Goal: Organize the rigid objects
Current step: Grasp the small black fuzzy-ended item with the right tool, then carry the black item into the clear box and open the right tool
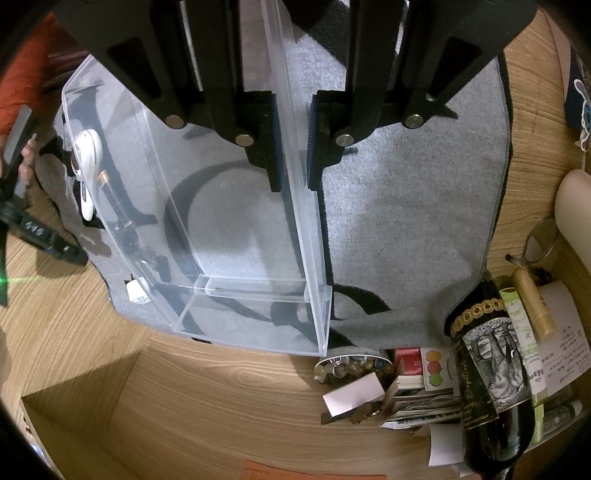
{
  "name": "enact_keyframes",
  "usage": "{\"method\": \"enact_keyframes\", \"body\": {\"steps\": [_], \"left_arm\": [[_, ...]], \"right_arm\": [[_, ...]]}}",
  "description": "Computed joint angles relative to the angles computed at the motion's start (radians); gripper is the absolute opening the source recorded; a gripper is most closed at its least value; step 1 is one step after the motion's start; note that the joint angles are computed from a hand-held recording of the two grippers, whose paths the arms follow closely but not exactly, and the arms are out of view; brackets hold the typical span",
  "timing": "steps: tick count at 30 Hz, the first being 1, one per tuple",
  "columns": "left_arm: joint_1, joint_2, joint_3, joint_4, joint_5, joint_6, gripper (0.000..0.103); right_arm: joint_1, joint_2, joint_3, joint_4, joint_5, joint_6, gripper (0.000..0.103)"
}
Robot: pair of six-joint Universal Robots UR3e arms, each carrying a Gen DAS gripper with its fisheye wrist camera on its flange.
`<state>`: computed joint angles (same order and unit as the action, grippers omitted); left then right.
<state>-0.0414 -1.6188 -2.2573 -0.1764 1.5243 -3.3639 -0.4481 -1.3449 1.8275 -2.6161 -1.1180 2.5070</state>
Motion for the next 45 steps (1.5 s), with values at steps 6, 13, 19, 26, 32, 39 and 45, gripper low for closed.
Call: {"method": "enact_keyframes", "body": {"steps": [6, 13, 19, 26, 32, 39, 45], "left_arm": [[-0.013, -0.009, 0.006, 0.01, 0.018, 0.0, 0.013], [-0.01, -0.015, 0.005, 0.022, 0.009, -0.003, 0.013], [-0.002, -0.008, -0.007, 0.031, -0.001, 0.004, 0.013], [0.002, -0.008, -0.012, 0.04, -0.007, 0.003, 0.013], [0.004, -0.02, -0.008, 0.053, -0.01, 0.005, 0.013], [0.007, -0.03, -0.005, 0.063, -0.013, 0.009, 0.013], [0.005, -0.033, -0.004, 0.066, -0.011, 0.007, 0.013]], "right_arm": [[0.022, -0.11, 0.045, 0.013, 0.101, -0.015, 0.045], [0.119, -0.147, 0.047, 0.03, 0.162, -0.017, 0.045], [0.224, -0.122, 0.021, 0.048, 0.145, -0.019, 0.045], [0.35, -0.046, -0.058, 0.112, 0.061, -0.04, 0.045], [0.423, 0.006, -0.123, 0.187, -0.002, -0.065, 0.046], [0.461, 0.047, -0.176, 0.251, -0.068, -0.077, 0.046], [0.467, 0.049, -0.172, 0.241, -0.096, -0.067, 0.059]]}}
